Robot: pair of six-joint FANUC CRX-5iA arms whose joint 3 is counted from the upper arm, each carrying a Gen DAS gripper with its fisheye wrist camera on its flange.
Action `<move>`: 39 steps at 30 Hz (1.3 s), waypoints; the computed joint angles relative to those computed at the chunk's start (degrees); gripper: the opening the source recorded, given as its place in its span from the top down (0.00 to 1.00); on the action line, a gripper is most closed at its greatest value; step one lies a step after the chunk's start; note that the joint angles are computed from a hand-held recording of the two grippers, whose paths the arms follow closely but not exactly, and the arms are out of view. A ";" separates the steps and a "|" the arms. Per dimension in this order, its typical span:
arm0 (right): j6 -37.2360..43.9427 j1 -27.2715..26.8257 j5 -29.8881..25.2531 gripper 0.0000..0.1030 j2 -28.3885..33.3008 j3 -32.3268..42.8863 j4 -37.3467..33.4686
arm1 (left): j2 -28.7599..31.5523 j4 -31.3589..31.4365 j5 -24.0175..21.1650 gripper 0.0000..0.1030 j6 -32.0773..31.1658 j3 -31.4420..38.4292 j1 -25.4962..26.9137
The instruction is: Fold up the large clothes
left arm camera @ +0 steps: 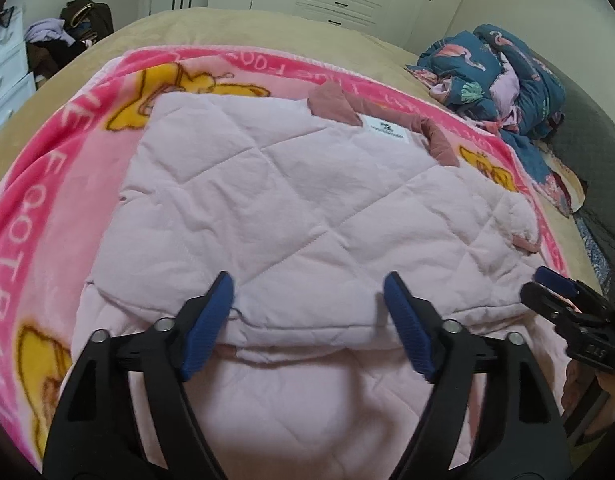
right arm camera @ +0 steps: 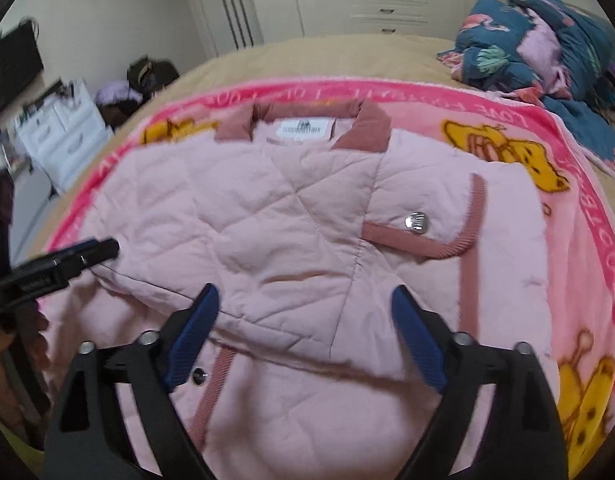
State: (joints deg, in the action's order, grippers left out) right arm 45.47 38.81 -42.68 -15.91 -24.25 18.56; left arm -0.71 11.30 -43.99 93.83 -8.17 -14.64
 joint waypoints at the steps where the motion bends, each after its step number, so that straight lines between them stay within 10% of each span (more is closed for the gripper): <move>1: -1.59 0.25 0.42 0.08 -0.97 -0.75 0.97 | -0.45 -0.75 -0.67 0.21 0.32 0.35 -0.19; 5: -3.01 0.53 -0.46 0.04 -3.75 -1.03 -0.20 | -1.78 -5.00 -2.86 0.09 3.18 1.94 -1.09; 39: -22.41 18.22 -14.64 0.04 -28.36 -11.85 23.36 | -14.87 -23.59 -6.97 0.09 18.16 5.04 -14.63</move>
State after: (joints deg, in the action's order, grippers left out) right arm 23.06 57.03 -57.32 -44.26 -36.09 41.92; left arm -15.57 -12.29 -50.97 111.98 -3.13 -29.28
